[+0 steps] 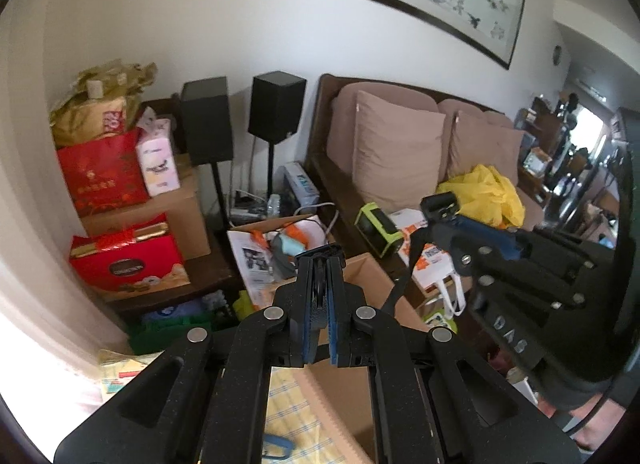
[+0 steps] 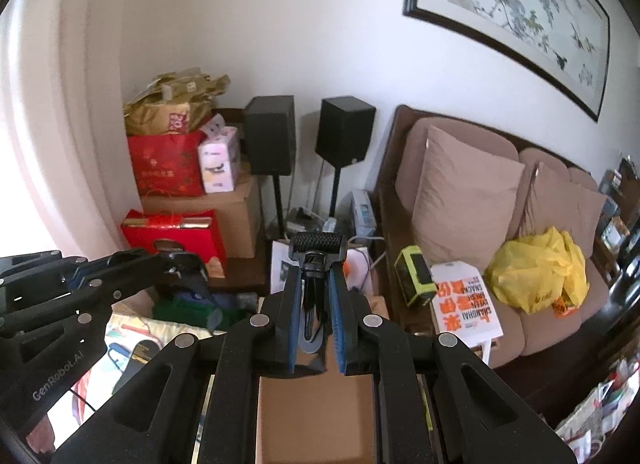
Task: Organize objects
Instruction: 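Lift the black strap with both grippers and carry it over the cardboard box, then lower the strap into the box and open both grippers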
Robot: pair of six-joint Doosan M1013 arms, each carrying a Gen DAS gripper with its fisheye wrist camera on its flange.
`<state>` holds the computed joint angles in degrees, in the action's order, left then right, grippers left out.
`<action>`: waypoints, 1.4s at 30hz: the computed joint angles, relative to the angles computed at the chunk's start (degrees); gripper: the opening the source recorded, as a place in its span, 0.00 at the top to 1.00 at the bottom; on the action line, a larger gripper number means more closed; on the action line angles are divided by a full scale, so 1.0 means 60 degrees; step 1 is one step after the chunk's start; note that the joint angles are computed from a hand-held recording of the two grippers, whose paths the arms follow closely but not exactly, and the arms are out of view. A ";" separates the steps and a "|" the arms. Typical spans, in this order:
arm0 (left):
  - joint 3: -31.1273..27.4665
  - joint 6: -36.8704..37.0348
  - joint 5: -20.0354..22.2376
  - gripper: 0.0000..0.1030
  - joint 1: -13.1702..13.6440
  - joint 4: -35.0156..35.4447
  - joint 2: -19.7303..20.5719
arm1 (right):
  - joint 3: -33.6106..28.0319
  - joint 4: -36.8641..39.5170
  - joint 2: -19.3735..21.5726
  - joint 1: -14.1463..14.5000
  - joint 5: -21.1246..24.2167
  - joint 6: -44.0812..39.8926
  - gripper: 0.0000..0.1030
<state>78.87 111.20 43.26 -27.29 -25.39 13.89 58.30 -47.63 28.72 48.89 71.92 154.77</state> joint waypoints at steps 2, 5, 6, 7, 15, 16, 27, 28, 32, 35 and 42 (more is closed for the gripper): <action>-0.0050 -0.0161 -0.0030 0.94 -0.0173 0.0118 0.0138 | 0.0201 0.0128 -0.0086 -0.0085 -0.0073 0.0107 0.88; -0.0123 -0.0318 -0.0010 0.94 -0.0346 0.0268 0.0359 | 0.0529 0.0371 -0.0190 -0.0262 -0.0267 0.0267 0.88; -0.0158 -0.0409 -0.0005 0.94 -0.0413 0.0355 0.0454 | 0.0642 0.0487 -0.0212 -0.0346 -0.0360 0.0305 0.88; -0.0185 -0.0484 0.0001 0.94 -0.0458 0.0414 0.0526 | 0.0739 0.0556 -0.0236 -0.0403 -0.0435 0.0354 0.88; -0.0480 -0.1046 -0.0414 0.94 -0.0652 0.0303 0.1079 | 0.1174 0.0832 -0.0202 -0.0896 -0.1026 0.0713 0.88; -0.0503 -0.1047 -0.0470 0.94 -0.0649 0.0193 0.1136 | 0.1251 0.0812 -0.0221 -0.0964 -0.1172 0.0861 0.88; 0.0101 -0.0656 -0.0158 0.94 -0.0771 -0.0161 0.1540 | 0.2293 0.1672 -0.0360 -0.1357 -0.2215 0.1199 0.88; 0.0213 -0.0581 -0.0095 0.94 -0.0781 -0.0226 0.1561 | 0.2427 0.1834 -0.0369 -0.1382 -0.2290 0.1204 0.88; 0.0639 -0.0498 -0.0024 0.94 -0.0892 -0.0171 0.1557 | 0.2778 0.2337 -0.0349 -0.1414 -0.2332 0.1067 0.88; 0.0915 -0.0501 0.0098 0.94 -0.0956 -0.0119 0.1567 | 0.3059 0.2648 -0.0355 -0.1422 -0.2387 0.0994 0.88; 0.1345 -0.0770 0.0151 0.94 -0.1168 0.0521 0.1539 | 0.3798 0.3476 -0.0439 -0.1469 -0.2937 0.0923 0.88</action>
<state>86.94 106.58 44.16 -34.30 -22.26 23.12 81.09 -26.77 26.08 40.08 54.30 160.31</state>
